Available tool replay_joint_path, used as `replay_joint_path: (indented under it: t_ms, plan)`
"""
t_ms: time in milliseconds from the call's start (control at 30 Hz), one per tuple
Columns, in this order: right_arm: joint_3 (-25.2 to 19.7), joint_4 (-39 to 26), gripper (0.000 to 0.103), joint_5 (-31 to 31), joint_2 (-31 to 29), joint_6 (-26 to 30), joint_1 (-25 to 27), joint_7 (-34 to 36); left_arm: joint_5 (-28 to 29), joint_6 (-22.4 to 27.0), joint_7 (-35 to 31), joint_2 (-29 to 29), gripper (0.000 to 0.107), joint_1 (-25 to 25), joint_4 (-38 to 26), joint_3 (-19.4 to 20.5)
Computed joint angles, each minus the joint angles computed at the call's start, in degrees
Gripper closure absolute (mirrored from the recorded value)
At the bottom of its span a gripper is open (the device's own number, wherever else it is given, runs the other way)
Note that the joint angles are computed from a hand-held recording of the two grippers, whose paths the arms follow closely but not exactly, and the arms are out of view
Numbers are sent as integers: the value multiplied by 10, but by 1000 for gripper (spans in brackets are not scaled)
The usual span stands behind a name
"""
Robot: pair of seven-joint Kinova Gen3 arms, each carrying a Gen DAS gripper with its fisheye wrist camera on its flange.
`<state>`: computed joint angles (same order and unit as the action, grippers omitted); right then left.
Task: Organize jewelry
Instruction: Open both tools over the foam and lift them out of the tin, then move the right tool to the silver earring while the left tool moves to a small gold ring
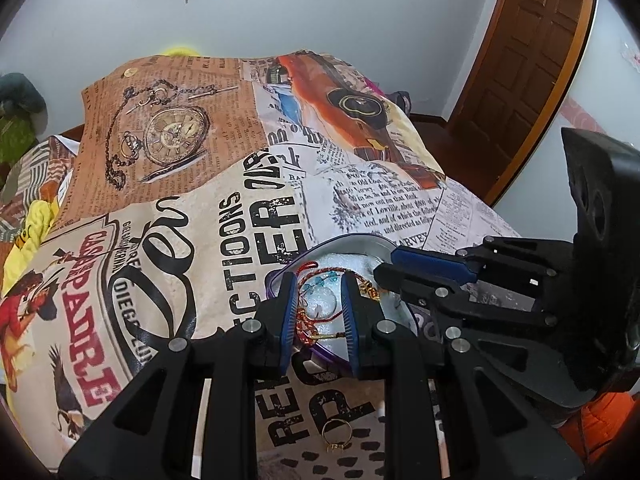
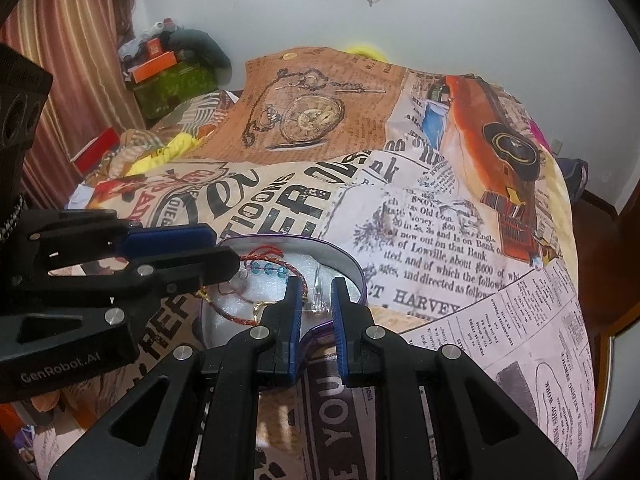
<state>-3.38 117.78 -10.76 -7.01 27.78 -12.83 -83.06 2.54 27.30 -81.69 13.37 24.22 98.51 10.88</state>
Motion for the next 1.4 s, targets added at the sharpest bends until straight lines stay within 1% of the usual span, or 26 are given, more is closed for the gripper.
replay_joint_path:
  t_ms: [133, 267, 467, 800, 833, 900, 933, 967, 1033, 1200, 1400]
  plan:
    - [2, -5, 89, -2, -3, 9, 0, 3, 1, 7, 4, -5, 87, -1, -2, -2]
    - [-3, -5, 84, 8, -11, 11, 4, -12, -3, 8, 12, -19, 87, -1, 4, -4]
    - [-10, -9, 84, 30, -29, 21, 6, -41, -33, 13, 43, -45, 87, 7, 10, -11]
    - [-33, -7, 83, 72, -74, 47, 9, -98, -67, 34, 75, -89, 86, 8, 26, 0]
    - [-33, -7, 82, 73, -76, 49, 8, -100, -69, 35, 78, -94, 86, 8, 29, 2]
    - [-36, -6, 80, 77, -85, 56, 7, -109, -79, 38, 92, -104, 81, 9, 36, 5]
    - [-38, -5, 76, 81, -89, 58, 7, -114, -81, 36, 97, -110, 79, 8, 42, 7]
    - [-42, -4, 69, 84, -93, 61, 9, -121, -78, 35, 96, -114, 78, 6, 47, 8]
    - [-46, 0, 62, 90, -101, 64, 10, -132, -69, 39, 90, -123, 77, 2, 57, 11]
    - [-60, 10, 62, 102, -117, 75, 11, -157, -67, 50, 94, -136, 77, -4, 78, 18]
    - [-76, 25, 62, 114, -121, 86, 9, -188, -33, 53, 66, -143, 77, -14, 100, 16]
